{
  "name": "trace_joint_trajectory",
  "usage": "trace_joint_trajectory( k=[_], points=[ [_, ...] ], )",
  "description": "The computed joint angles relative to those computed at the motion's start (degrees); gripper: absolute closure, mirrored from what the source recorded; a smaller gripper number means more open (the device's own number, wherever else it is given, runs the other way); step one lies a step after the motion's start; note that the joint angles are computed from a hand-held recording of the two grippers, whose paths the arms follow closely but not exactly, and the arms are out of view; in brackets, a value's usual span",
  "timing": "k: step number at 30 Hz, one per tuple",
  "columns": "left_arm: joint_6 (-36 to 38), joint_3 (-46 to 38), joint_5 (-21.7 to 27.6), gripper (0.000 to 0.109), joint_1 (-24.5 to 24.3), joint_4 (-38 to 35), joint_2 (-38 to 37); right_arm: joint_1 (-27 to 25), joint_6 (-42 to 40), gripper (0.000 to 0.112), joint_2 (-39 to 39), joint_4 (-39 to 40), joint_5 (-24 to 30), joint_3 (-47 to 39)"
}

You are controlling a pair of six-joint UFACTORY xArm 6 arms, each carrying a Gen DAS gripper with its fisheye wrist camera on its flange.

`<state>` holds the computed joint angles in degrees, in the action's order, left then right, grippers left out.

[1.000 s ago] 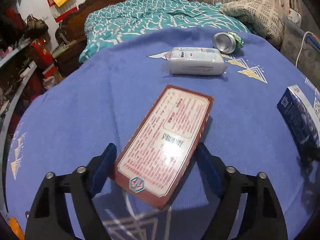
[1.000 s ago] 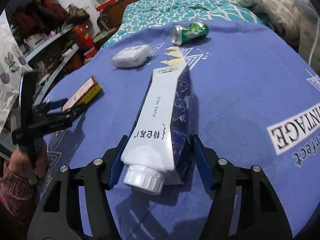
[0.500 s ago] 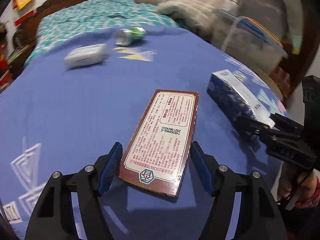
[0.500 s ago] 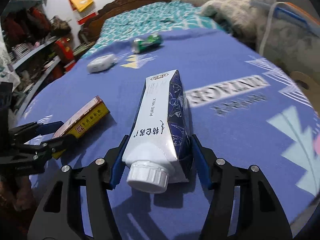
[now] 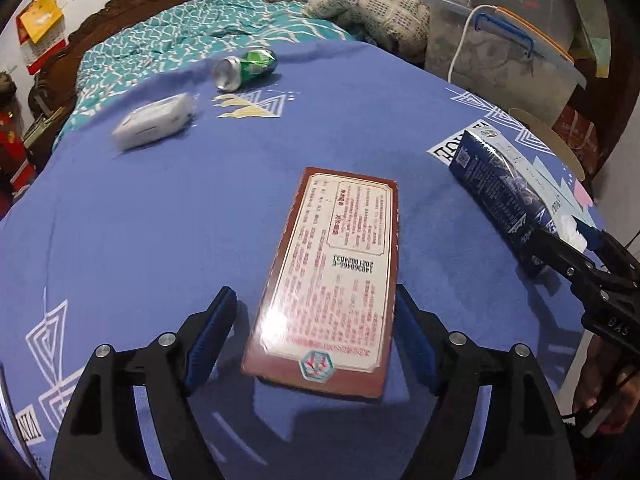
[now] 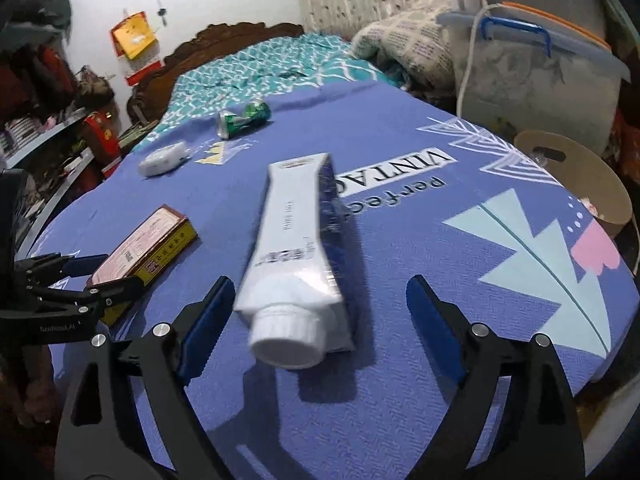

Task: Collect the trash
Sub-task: 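Grasp the brown box with the left tool while the right tool grasps the milk carton, then carry the box and milk carton to the beige bin and open both tools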

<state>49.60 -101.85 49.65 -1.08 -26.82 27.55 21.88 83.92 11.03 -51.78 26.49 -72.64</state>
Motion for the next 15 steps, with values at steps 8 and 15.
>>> trace_joint_trajectory(
  k=[8, 15],
  points=[
    [-2.5, -10.1, 11.5, 0.047, -0.3, -2.0, 5.0, -2.1, 4.1, 0.057, 0.3, -2.8, -0.8, 0.7],
    [-5.5, -24.9, 21.0, 0.048, -7.2, -3.7, 13.2, -9.0, 17.2, 0.057, -8.0, -9.5, -2.9, 11.0]
  ],
)
